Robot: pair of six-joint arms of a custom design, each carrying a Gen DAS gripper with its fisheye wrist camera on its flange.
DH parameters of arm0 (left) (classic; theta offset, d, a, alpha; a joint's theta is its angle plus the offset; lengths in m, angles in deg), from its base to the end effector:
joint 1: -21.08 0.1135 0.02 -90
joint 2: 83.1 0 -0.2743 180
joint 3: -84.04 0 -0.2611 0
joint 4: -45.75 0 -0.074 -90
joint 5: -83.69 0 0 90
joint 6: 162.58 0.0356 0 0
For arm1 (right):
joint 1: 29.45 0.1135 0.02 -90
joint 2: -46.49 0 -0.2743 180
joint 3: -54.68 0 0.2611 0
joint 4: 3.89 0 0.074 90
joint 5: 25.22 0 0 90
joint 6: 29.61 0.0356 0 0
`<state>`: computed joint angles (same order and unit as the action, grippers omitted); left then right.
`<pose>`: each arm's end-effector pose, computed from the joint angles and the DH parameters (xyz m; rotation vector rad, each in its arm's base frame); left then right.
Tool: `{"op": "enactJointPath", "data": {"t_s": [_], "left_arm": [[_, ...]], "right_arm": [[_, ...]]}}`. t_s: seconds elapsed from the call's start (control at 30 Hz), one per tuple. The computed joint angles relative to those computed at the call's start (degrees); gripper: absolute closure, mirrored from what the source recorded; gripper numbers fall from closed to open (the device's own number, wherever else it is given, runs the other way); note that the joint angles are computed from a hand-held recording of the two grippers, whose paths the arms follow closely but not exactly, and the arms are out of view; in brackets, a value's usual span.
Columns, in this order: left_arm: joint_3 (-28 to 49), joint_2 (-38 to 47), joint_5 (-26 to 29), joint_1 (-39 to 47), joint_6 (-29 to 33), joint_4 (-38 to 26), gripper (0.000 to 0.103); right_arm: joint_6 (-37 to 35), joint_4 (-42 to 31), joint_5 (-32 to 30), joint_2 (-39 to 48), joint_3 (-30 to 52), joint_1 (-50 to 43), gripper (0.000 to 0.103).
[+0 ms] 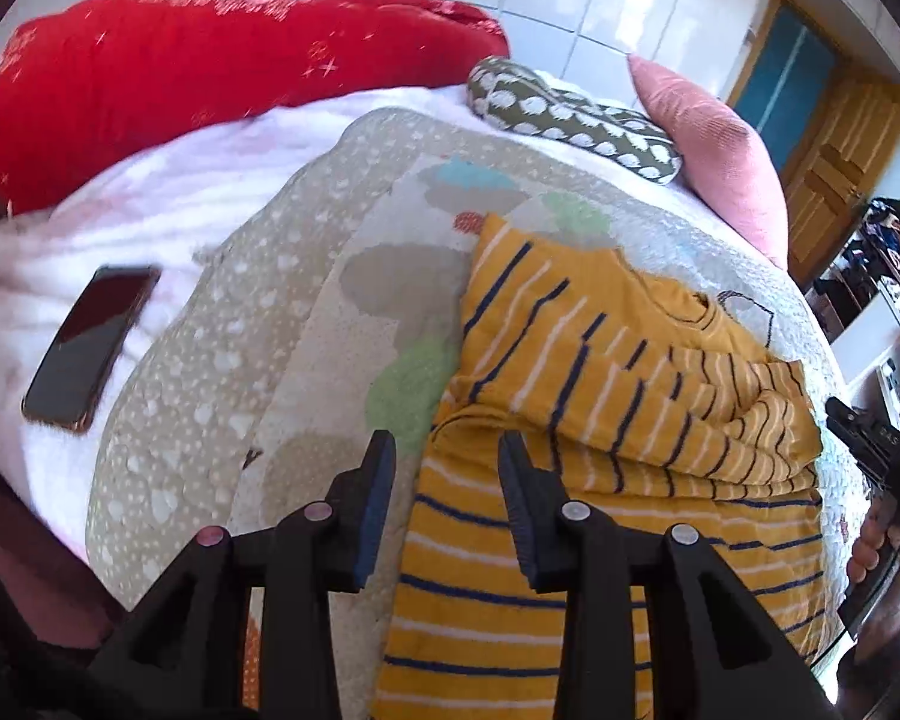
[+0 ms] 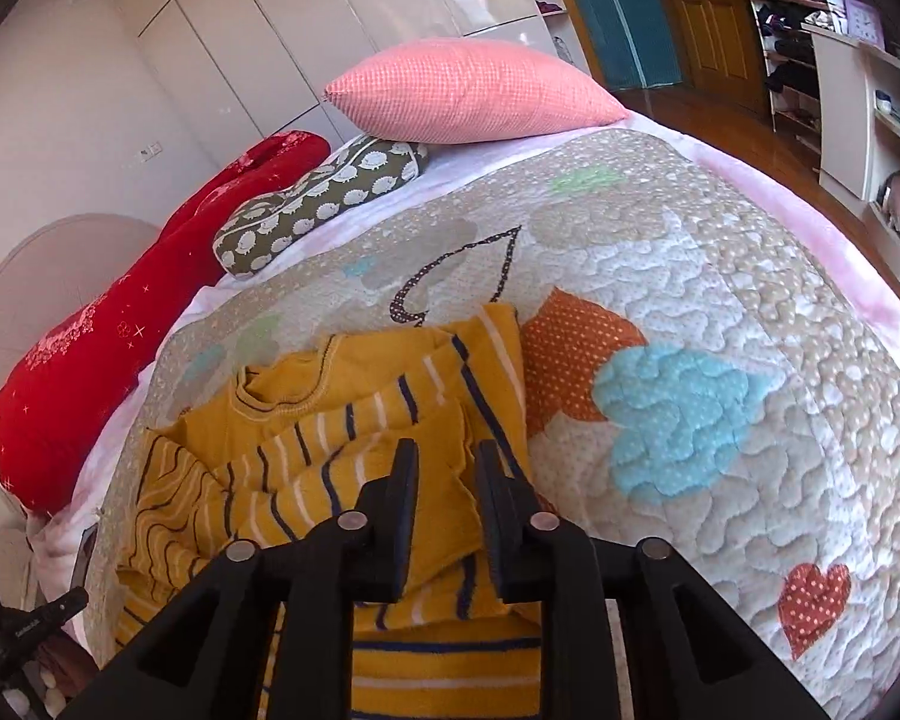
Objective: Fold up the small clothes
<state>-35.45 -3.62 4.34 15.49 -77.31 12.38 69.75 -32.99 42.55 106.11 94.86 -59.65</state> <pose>0.2814 -0.0342 0.2120 0.0977 2.4858 -0.3071 0.1782 -0.0881 0.1831 0.6308 2.2703 0.2932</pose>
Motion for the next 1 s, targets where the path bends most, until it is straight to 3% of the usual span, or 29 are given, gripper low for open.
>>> {"op": "enactJointPath", "data": {"t_s": [0.03, 0.1, 0.13, 0.2, 0.27, 0.3, 0.37, 0.47, 0.53, 0.57, 0.67, 0.7, 0.73, 0.8, 0.97, 1.0], "left_arm": [[1.35, 1.02, -0.62, -1.51, -0.16, 0.79, 0.067], [5.00, 4.94, -1.82, -5.21, 0.57, 2.77, 0.063], [7.29, 8.02, -2.50, -6.86, 0.88, 3.55, 0.062], [12.29, 14.99, -6.77, -9.89, 1.06, 3.98, 0.062], [15.53, 20.36, -11.87, -11.90, 1.10, 3.83, 0.062], [16.88, 22.92, -14.07, -12.38, 1.05, 3.41, 0.062], [16.65, 25.28, -16.06, -12.23, 0.75, 4.14, 0.062], [13.72, 26.17, -14.71, -11.01, -0.96, 7.28, 0.054], [10.96, 25.01, -14.27, -10.77, -1.95, 10.10, 0.053], [10.44, 24.71, -14.05, -10.84, -2.12, 10.31, 0.053], [9.04, 24.47, -15.41, -11.68, -1.99, 12.19, 0.051], [8.80, 24.46, -15.53, -11.78, -2.16, 12.60, 0.050], [8.75, 24.50, -15.30, -11.68, -2.44, 12.74, 0.049], [9.08, 24.84, -13.97, -10.89, -3.29, 12.54, 0.046], [8.91, 25.40, -9.49, -8.31, -4.40, 13.25, 0.039], [8.62, 25.39, -8.94, -8.03, -4.50, 13.71, 0.039]], "right_arm": [[0.87, 1.27, 0.62, 3.06, 1.34, 1.56, 0.065], [2.26, 2.99, 3.32, 8.75, 3.85, 4.94, 0.062], [1.94, 2.62, 4.69, 11.93, 5.56, 6.81, 0.052], [-0.24, -0.65, 7.60, 17.82, 9.07, 10.30, 0.048], [-2.99, -2.03, 10.00, 18.92, 9.43, 12.47, 0.089], [-5.33, -3.95, 8.61, 18.94, 9.97, 12.19, 0.103], [-6.82, -4.33, 5.62, 13.61, 8.28, 9.17, 0.103], [-6.01, -1.52, 6.34, 3.33, 4.97, 2.66, 0.103], [-5.75, 0.27, 12.54, 1.67, 3.96, 1.61, 0.102], [-6.13, 1.17, 14.94, 1.30, 3.46, 2.29, 0.102], [-8.12, -3.06, 6.10, 3.22, 6.02, 3.91, 0.099], [-8.45, -3.96, 3.96, 3.68, 6.69, 6.44, 0.087], [-8.08, -3.77, 2.51, 4.53, 7.32, 10.00, 0.068], [-7.35, -2.25, 0.60, 8.83, 8.92, 17.25, 0.049], [-9.07, 2.30, 8.37, 24.64, 14.47, 32.49, 0.049], [-9.88, 1.96, 9.68, 27.50, 15.58, 34.17, 0.053]]}}
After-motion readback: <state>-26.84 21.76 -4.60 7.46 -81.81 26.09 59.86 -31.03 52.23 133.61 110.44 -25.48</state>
